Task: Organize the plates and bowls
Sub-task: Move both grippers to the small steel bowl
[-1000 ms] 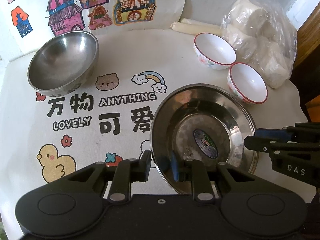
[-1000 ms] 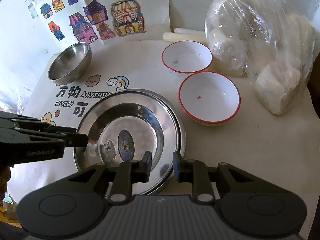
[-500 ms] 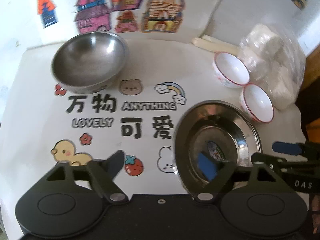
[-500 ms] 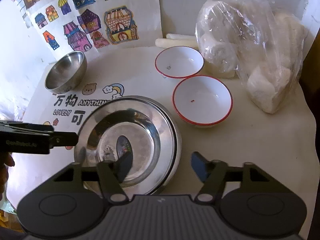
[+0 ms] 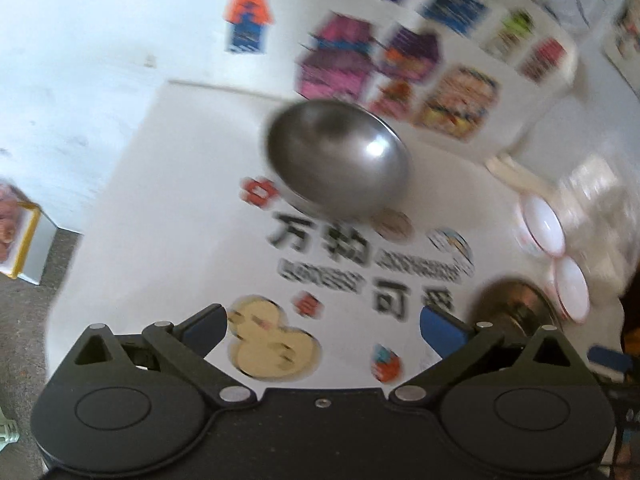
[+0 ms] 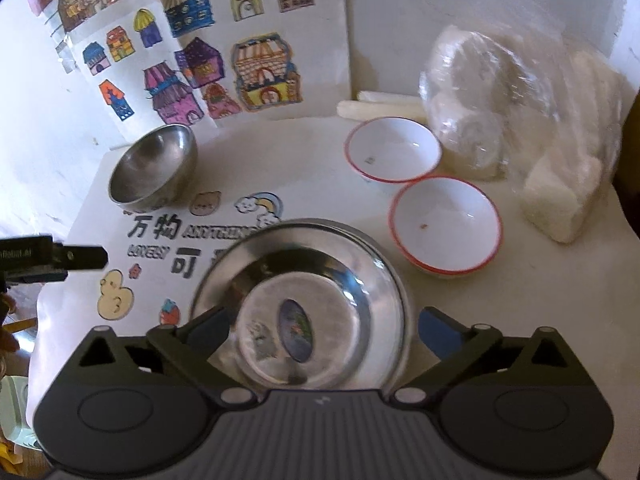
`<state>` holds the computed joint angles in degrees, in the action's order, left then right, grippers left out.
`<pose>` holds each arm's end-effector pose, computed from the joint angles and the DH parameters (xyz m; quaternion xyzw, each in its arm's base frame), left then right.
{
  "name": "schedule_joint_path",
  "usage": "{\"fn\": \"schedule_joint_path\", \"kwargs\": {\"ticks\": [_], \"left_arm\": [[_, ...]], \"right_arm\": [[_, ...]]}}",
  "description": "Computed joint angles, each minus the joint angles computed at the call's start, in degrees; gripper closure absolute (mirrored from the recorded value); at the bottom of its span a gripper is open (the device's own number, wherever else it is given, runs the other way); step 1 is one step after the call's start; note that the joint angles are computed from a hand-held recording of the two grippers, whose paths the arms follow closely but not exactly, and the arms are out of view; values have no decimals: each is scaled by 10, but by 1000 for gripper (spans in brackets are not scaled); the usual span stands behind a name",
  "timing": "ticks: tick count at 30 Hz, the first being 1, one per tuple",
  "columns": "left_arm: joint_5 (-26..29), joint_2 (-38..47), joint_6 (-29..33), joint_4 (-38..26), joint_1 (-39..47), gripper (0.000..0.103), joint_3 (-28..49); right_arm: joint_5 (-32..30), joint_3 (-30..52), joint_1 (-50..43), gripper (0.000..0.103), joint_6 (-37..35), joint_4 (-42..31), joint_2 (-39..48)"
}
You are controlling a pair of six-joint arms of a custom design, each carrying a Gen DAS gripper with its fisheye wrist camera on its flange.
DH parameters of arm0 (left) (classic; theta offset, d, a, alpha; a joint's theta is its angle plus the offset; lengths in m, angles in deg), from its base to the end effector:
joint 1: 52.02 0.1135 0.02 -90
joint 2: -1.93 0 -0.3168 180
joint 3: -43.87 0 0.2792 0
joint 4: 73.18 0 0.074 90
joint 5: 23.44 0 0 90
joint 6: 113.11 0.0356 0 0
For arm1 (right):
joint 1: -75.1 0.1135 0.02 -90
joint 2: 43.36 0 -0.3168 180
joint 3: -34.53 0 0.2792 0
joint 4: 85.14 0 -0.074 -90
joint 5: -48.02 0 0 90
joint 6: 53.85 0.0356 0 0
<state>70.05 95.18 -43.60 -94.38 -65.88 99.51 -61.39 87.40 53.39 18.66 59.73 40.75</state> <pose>0.3061 -0.0778 0.1657 -0.0475 0.9616 -0.1074 0.2481 0.2546 -0.0886 0.1853 0.0010 0.9654 0.0877 0.2455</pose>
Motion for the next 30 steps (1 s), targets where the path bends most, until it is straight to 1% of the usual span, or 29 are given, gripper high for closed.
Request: {"fn": "schedule_joint_path", "kwargs": {"ticks": [4,8,12,16,19,24,27,30], "left_arm": [[7,12,33,24,56,1,6],[39,46,77,32,108,1,36],[64,89,118,41,132,1,79],[95,146,164,22,142,1,140],[103,183,194,5,137,1,178],[99,232,220,-16,129,1,231],[88,256,239,-32,122,1,260],[80,269,247,-39,117,1,276]], "right_arm": [[11,-2,45,0,32,18,0],[24,8,96,0,68,43,15],[43,31,147,0,113,78,47],[66,58,189,0,150,109,84],[73,82,210,0,183,130,114],[92,128,238,0,210,146,173],[101,159,251,1,209,132,209],[109,179,259,5,208,120,235]]}}
